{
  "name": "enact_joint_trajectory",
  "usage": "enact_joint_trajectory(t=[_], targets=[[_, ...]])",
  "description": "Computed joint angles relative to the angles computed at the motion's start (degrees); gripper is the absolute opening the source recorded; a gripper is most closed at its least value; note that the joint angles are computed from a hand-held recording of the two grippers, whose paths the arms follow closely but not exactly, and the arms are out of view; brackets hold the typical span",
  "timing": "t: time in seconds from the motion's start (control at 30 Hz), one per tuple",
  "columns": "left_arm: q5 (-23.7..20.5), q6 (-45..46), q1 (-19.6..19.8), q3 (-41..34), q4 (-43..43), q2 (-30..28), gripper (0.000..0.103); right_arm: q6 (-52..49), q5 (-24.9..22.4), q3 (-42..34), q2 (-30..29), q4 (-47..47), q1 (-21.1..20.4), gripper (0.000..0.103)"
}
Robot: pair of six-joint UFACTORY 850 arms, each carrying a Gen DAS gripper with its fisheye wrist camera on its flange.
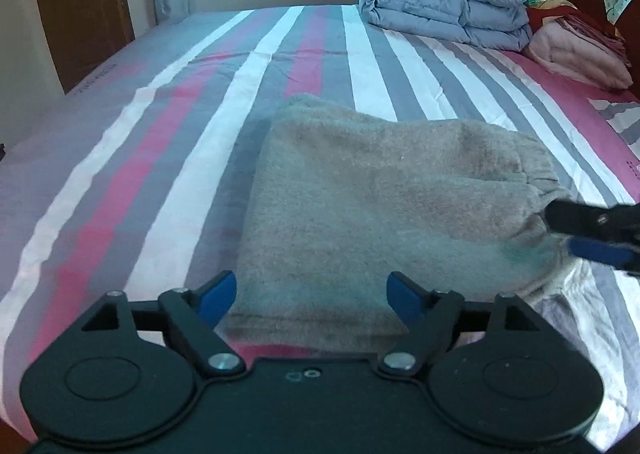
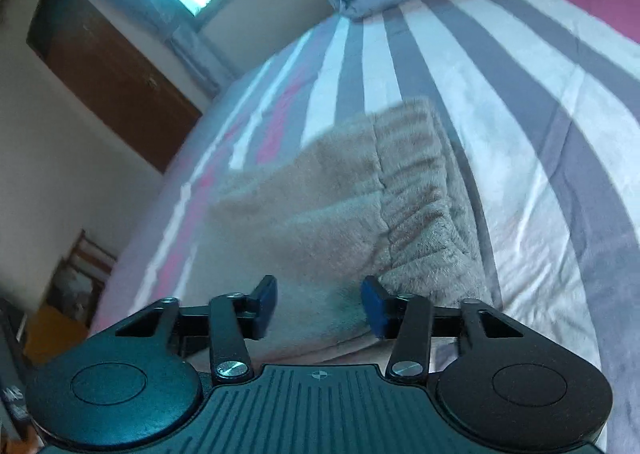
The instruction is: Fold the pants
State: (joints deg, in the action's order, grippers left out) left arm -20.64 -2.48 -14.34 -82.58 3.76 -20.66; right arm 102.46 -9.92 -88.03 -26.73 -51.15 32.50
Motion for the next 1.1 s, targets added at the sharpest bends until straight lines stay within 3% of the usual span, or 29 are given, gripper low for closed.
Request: enact_joint_trajectory(t=[0.07,0.1,0.27,0.5,0.97,1.1], targets=[[-0.1,-3.9,-0.4,1.4,3.6,1.9,0.081,3.6,-5.3,-1.0,0.8,-5.4,1.7,0.085],[-0.1,-5.1,-0.6,2.2,4.3,3.0,0.086,6.1,-6.8,-0.4,1.7,-8.9,2.5,0.087],[-1.7,-8.4,-1.7,4.9,8.0,7.2,0.096,7.2,-10.3,1.9,5.1,-7.8,5.0,0.091],[-2.2,-17.1,-4.0,10.2,19.2,14.5,0.097,12.8,-12.7,5.5,9.1,-10.1,8.4,0.093],[1.9,-22.3,-4.2,24.0,21.8,31.7,0.097,19.9,-25.8,8.9,15.9,-20.8,20.4,0.098],[1.7,-25.4,-5.3,27.6,27.5,35.9,0.097,19.6,-31.1,8.5,16.0,-23.6,24.3,0.099]])
